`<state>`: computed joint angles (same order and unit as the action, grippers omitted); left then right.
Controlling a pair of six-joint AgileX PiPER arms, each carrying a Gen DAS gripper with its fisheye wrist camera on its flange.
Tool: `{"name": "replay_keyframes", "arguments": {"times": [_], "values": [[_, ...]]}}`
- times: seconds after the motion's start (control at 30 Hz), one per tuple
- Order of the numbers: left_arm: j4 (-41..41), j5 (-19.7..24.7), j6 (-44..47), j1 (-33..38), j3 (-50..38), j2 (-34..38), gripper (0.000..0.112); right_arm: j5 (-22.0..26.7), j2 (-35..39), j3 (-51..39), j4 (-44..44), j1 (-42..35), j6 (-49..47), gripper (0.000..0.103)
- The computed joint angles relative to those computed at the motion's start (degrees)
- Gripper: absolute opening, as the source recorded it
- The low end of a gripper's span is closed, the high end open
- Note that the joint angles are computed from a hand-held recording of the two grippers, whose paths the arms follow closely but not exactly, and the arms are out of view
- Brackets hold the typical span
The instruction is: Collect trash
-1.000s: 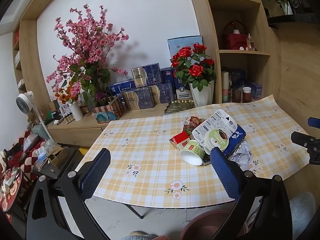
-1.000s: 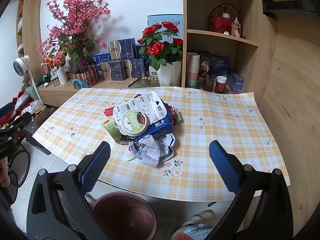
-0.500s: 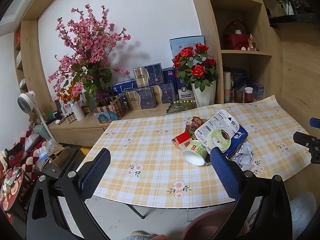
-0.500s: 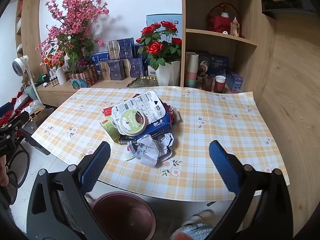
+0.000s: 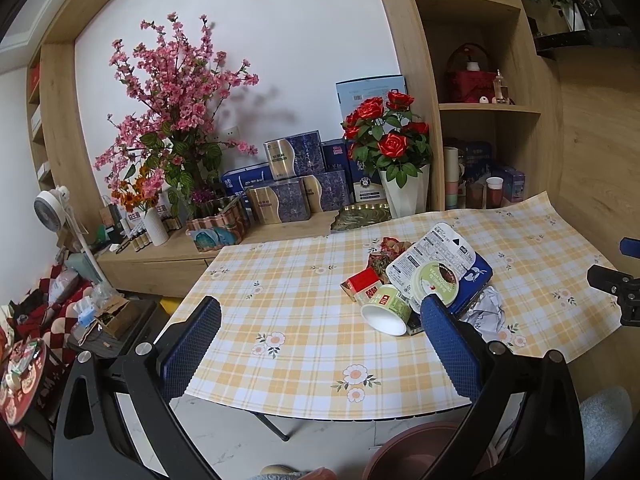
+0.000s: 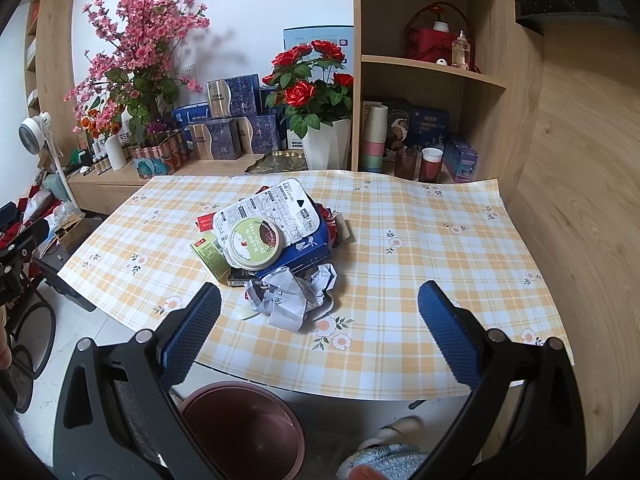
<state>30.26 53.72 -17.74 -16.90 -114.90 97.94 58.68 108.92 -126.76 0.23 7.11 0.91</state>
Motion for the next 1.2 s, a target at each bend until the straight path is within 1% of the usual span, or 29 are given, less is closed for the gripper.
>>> {"name": "replay_keyframes", "arguments": {"times": [0.3,0.4,0.77,1.2], "values": [[0.7,-0.4,-0.8,-0.4,0.7,-0.2,0.098,0.0,-0.1,0.0,0.0,-0.1,-0.2,0.097],[0.3,0.1,-0.3,-0.3,-0.1,0.1,0.098,-0.5,-0.3,0.7,0.1,-0.1,-0.3,0.097],[0.7,-0.1,-1.1,-0.5,0.5,-0.2,0.098,0.4,0.7,-1.5,-0.1,0.6,-0.9,0.097],[0.2,-0.7,-1.2,-0.2,1.6,-0.6,0.098,0.1,0.5,-0.8,-0.8,0.8,-0.5,0.097]]}}
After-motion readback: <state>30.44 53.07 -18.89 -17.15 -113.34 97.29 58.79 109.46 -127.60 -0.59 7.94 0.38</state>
